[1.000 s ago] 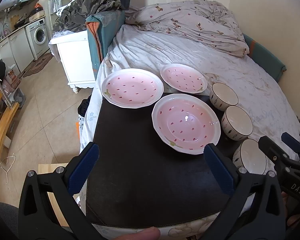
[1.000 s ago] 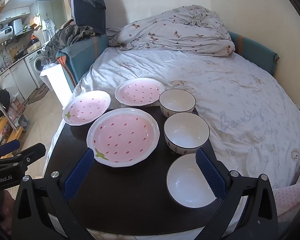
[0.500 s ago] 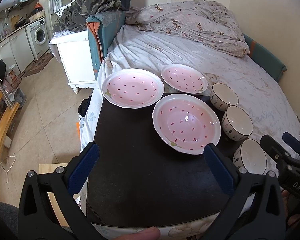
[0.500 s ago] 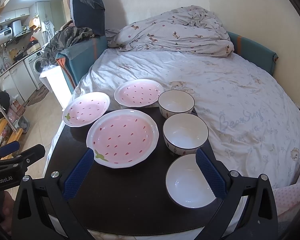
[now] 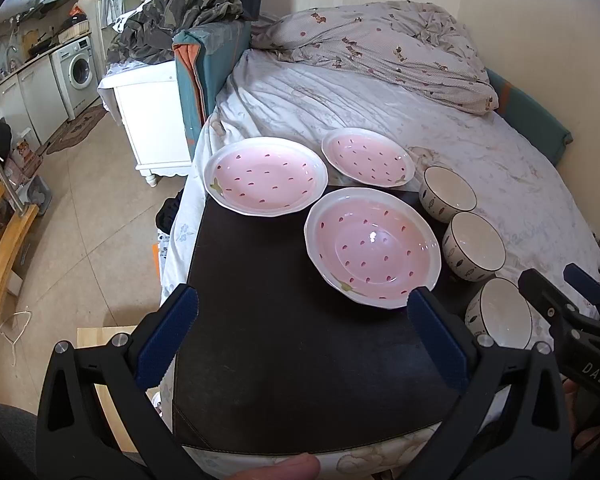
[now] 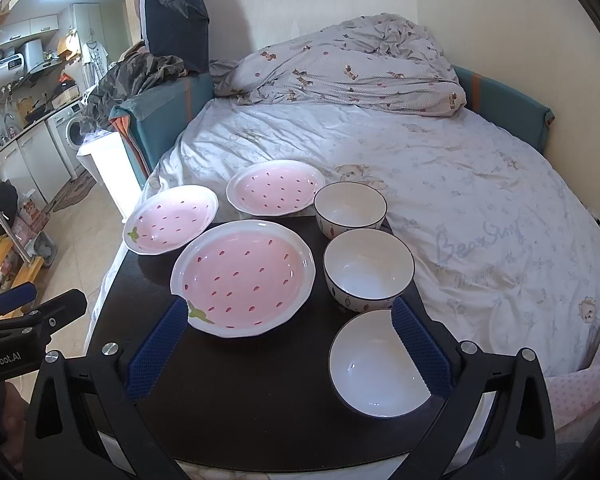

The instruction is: Organize plates and bowls

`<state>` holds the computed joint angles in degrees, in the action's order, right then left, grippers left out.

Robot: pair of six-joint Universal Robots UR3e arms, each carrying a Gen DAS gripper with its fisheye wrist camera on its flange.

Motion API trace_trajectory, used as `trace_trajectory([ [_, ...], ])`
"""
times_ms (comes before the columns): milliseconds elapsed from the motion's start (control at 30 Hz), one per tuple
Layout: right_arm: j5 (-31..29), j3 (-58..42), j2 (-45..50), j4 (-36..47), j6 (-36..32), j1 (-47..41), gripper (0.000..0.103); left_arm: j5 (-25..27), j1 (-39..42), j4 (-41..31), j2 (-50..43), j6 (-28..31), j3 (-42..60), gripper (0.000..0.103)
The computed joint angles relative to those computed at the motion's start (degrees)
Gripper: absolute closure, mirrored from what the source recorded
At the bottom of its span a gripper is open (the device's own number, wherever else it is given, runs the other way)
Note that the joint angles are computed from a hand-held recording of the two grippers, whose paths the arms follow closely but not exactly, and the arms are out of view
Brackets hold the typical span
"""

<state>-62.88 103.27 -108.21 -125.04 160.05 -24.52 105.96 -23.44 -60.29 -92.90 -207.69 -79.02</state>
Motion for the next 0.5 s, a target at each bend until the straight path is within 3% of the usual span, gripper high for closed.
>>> trace_trajectory([
  [500, -0.2, 0.15, -0.06, -0.29, 0.14, 0.22, 0.0, -0.22, 0.06, -0.16, -0.3, 0.14, 0.19, 0.0],
])
